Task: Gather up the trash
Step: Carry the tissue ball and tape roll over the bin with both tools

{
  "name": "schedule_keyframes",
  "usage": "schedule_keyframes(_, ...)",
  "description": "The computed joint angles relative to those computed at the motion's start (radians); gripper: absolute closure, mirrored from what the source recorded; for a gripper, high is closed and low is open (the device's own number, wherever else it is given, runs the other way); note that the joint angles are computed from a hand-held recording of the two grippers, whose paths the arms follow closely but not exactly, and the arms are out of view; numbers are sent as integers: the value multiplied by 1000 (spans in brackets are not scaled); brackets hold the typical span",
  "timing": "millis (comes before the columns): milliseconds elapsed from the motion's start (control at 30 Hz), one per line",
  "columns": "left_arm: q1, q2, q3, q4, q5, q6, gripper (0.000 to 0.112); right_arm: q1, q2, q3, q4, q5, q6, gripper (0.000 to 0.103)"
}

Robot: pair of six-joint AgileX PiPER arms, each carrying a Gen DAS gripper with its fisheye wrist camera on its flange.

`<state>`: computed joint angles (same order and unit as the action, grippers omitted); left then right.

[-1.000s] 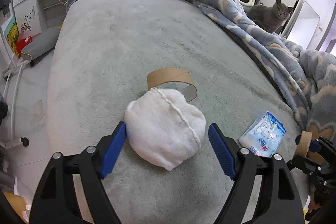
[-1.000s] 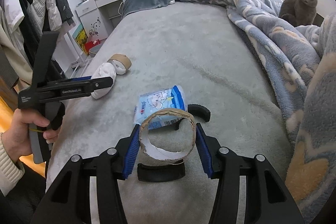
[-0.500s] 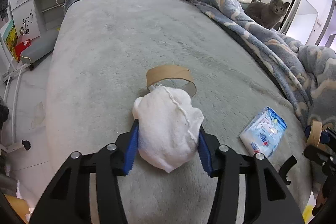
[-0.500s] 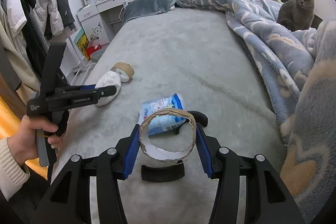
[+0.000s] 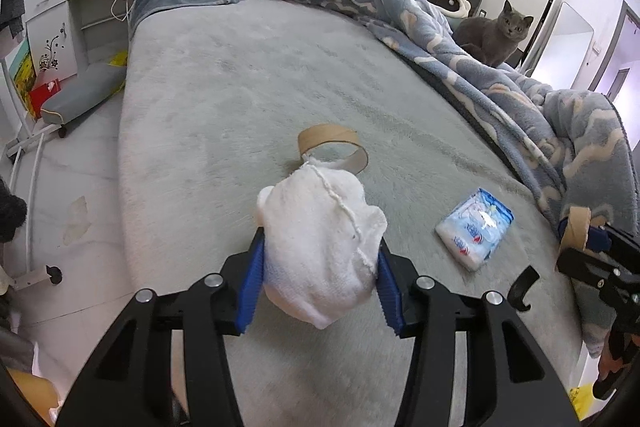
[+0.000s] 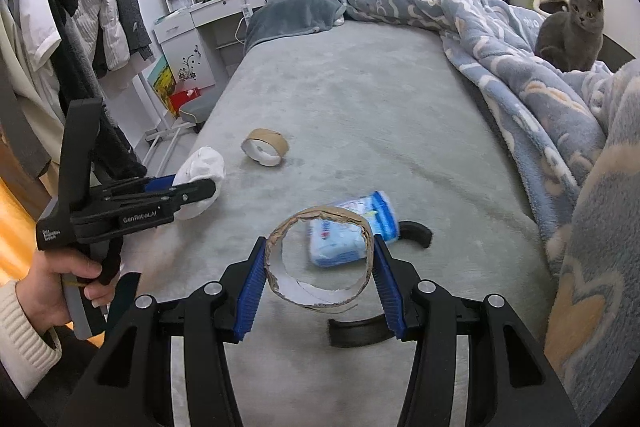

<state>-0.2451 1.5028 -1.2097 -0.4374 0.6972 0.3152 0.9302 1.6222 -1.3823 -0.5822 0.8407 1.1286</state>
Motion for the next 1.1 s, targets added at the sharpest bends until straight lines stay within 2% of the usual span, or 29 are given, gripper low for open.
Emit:
schedule_keyframes(167,60,-36,29,-64,65,72,59,33,30,-56,-7,26,26,51)
schedule_keyframes(333,84,-76,74,-29,84,72,59,64,79,-130,11,57,27,51)
schedule_keyframes(500,90,-125,116,72,83,51,59,96,133,-212,13,82,30,51)
schedule_keyframes(667,142,-170,143,47,140,131,60,120,180,-277,15,98,34,51)
schedule_keyframes(933,293,-273,222,-29,210,271,61,174,278,-434,20,137,25,51)
schedule_keyframes(1100,392,-318,267,-53,238,324,61,218,316,-481,13,141,64,51)
